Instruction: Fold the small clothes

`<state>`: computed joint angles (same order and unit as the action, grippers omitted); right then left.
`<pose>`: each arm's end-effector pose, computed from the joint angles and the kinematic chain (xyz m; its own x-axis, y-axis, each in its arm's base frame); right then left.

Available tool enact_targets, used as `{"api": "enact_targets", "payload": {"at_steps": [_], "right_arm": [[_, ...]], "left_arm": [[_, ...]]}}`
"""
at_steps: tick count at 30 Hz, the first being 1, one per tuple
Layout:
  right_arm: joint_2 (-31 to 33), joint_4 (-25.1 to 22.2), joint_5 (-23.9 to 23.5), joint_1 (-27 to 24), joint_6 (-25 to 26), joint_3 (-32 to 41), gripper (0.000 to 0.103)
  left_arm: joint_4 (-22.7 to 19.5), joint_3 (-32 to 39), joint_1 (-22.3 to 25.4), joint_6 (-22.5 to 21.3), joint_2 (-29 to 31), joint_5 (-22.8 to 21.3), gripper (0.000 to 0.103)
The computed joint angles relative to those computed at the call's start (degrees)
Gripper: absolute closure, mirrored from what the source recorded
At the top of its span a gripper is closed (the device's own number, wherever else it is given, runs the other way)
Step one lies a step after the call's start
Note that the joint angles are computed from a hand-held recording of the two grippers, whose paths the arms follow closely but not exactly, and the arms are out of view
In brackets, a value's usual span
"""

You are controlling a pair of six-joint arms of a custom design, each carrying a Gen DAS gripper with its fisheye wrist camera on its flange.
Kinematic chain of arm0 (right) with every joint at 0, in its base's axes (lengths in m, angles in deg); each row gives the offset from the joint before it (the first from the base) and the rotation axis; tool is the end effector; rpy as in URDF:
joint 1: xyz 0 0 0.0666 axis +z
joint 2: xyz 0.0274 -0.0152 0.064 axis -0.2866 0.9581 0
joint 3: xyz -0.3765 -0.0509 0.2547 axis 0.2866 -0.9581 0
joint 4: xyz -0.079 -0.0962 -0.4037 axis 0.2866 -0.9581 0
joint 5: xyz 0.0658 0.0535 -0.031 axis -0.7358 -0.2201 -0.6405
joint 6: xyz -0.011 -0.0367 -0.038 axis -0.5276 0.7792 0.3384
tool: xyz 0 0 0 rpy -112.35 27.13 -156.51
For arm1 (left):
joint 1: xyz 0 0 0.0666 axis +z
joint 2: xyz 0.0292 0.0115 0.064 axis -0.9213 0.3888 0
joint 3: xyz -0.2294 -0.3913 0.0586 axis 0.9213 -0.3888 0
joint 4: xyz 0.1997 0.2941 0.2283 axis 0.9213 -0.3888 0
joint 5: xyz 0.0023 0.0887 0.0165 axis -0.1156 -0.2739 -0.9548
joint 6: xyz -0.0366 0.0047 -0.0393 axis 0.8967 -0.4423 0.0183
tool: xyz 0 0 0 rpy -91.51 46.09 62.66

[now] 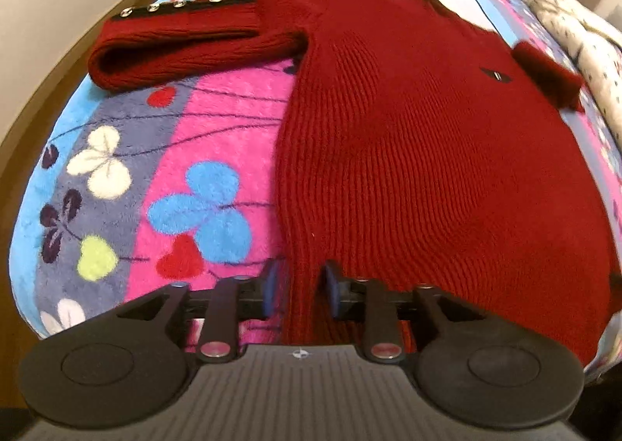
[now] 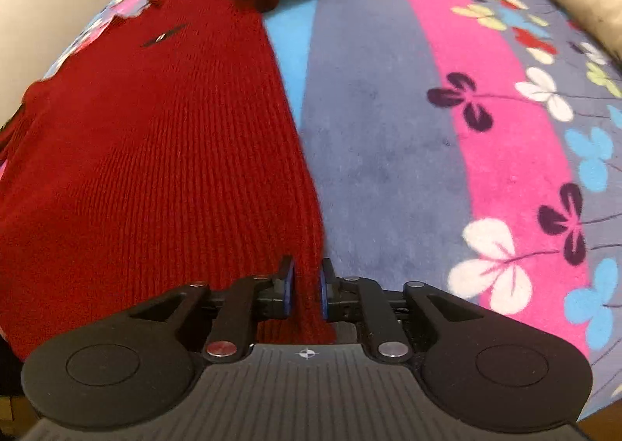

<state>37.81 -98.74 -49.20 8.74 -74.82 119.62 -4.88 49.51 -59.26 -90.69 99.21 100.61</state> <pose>0.2827 0.1238 0.3022 -0.6894 0.6086 -0.3929 0.5688 0.7906 0.2267 0.5807 0.0709 0.3438 -0.8474 0.3654 -0.3852 0.4141 0.9089 -0.0487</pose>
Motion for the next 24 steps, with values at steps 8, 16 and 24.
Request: {"api": "enact_targets", "payload": {"at_steps": [8,16,24], "right_arm": [[9.72,-16.37,10.78,3.20,-12.42,10.16,0.054],[13.77,-23.74,15.23,3.98,-15.37,16.15,0.042],[15.33,-17.68,10.53,0.91,-9.06,15.64,0.038]], "left_arm": [[7.43,1.60,-3.61,11.11,0.08,-3.94,0.040],[7.34,2.18,-3.87,9.87,-1.02,3.64,0.039],[5.18,1.17,-6.02,3.36,0.01,3.08,0.039]]}}
